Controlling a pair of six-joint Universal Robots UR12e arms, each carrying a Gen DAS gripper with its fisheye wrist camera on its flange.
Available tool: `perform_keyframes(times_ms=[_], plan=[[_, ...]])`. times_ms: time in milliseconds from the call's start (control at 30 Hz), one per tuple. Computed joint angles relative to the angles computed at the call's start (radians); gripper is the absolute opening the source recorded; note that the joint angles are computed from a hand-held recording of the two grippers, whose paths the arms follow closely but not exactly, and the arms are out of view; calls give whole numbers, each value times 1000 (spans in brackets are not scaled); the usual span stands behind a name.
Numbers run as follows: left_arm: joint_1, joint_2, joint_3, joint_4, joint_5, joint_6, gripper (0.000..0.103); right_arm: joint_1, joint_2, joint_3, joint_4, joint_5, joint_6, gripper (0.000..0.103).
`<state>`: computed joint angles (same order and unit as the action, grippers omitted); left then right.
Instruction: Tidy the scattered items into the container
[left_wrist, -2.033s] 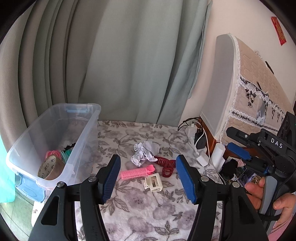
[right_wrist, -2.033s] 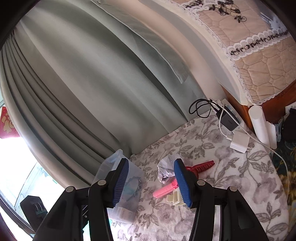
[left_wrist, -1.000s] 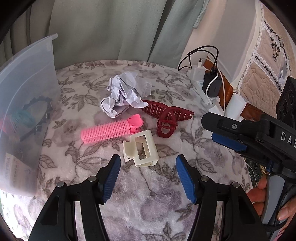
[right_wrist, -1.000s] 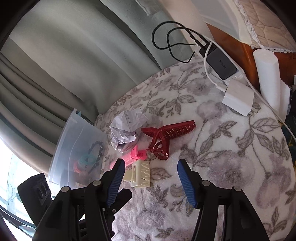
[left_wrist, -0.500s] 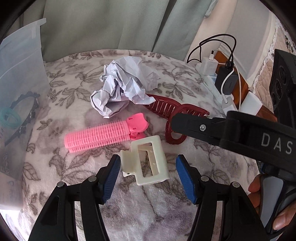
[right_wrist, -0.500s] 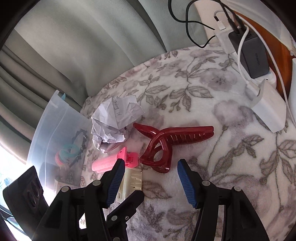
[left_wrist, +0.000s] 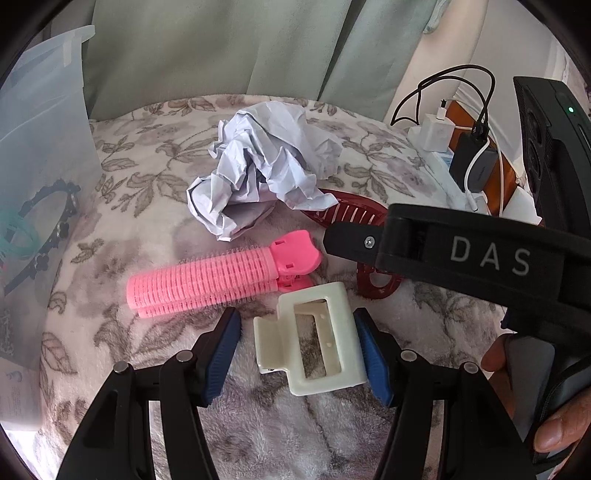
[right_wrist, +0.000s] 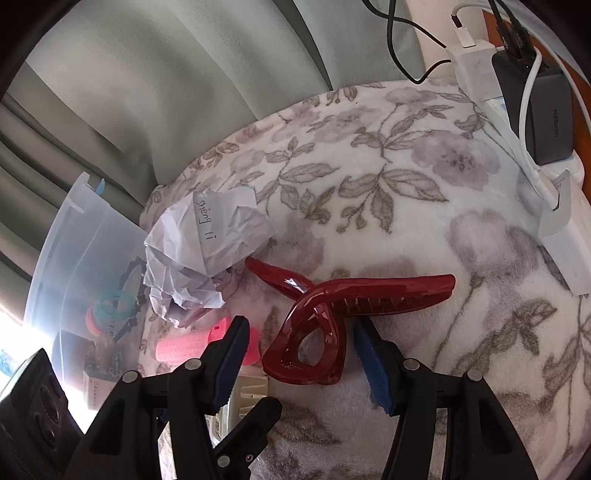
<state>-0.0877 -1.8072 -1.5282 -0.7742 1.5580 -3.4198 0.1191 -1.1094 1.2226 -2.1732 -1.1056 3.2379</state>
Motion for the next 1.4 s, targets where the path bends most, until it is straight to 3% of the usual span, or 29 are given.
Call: perform_keyframes(times_ms=[67, 167, 300, 933, 1400], plan=[[0, 1, -2, 3, 6, 0, 61, 5, 0, -2, 0, -22, -7, 62], [2, 5, -6, 5, 12, -5, 51, 14, 0, -6, 5, -78, -17, 50], [9, 15, -16, 13, -1, -14, 48, 14, -7, -3, 20, -93, -15, 41], [-5, 92, -50, 22, 38, -33, 48, -21, -111, 112, -1, -40, 96, 41], [-23, 179, -93, 140, 80, -22, 48, -29, -225, 195, -160, -19, 140, 41]])
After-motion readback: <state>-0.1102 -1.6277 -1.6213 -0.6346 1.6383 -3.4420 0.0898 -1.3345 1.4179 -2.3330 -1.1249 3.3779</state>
